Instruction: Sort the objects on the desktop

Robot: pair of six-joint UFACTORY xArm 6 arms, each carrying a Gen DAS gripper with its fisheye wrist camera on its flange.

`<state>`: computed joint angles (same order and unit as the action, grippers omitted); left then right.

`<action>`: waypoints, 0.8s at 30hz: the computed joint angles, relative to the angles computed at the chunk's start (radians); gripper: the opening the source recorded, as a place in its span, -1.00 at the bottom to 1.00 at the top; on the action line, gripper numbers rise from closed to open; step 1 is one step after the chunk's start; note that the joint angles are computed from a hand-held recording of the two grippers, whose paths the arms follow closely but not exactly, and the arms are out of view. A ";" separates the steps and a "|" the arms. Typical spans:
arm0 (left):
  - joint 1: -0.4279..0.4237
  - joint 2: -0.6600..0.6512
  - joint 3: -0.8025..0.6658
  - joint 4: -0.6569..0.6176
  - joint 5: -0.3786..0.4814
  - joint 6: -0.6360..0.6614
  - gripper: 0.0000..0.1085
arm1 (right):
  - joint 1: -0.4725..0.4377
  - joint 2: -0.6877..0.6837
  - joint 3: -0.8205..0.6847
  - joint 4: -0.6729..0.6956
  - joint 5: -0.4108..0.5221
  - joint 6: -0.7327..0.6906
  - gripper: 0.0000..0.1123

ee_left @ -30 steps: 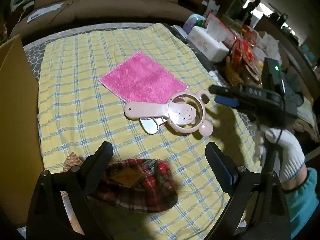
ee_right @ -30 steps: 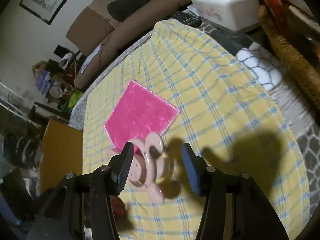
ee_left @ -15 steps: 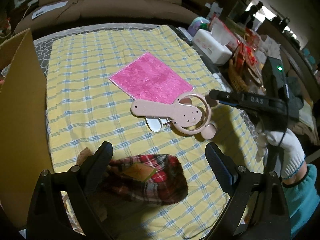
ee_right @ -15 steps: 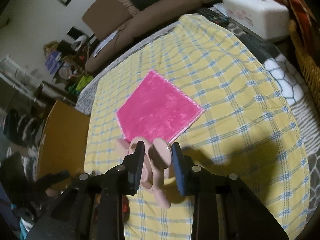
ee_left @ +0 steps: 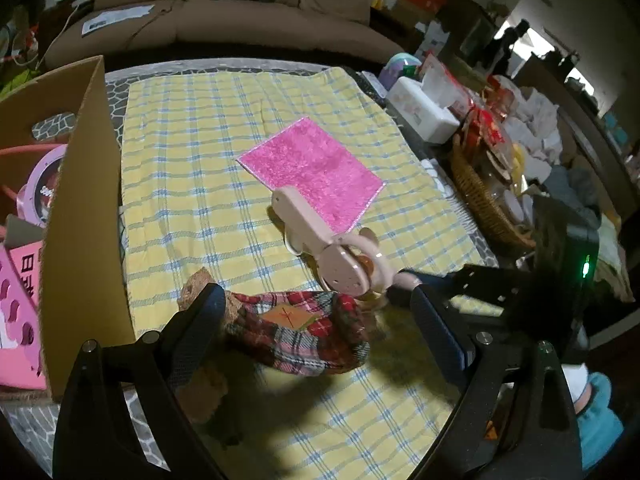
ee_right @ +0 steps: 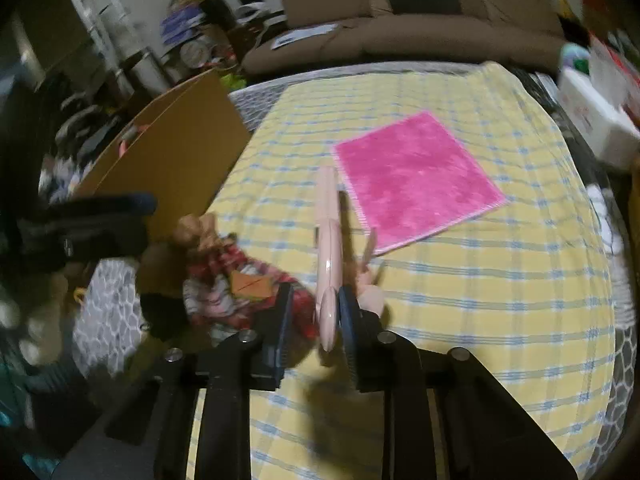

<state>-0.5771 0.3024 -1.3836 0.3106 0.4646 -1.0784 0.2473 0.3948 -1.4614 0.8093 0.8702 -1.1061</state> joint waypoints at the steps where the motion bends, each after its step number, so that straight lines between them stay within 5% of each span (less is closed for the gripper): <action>1: -0.001 -0.011 0.010 0.005 0.003 -0.008 0.71 | 0.014 -0.015 0.022 -0.001 -0.015 -0.013 -0.58; 7: 0.009 -0.048 0.062 -0.044 -0.016 0.000 0.71 | 0.049 -0.055 0.081 -0.037 0.060 -0.015 -0.56; 13: 0.011 -0.011 0.038 -0.145 -0.039 0.070 0.71 | 0.034 -0.109 0.164 -0.044 0.063 0.010 -0.34; 18: 0.013 0.043 0.001 -0.229 -0.073 0.096 0.73 | -0.010 -0.093 0.150 -0.010 -0.008 0.067 -0.01; 24: 0.032 0.167 -0.115 -0.441 -0.046 0.192 0.75 | -0.035 -0.005 0.075 0.009 -0.045 0.151 0.11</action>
<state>-0.5453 0.4694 -1.4988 -0.1308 0.4189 -0.8862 0.2121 0.3898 -1.3863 0.8185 0.8249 -0.9550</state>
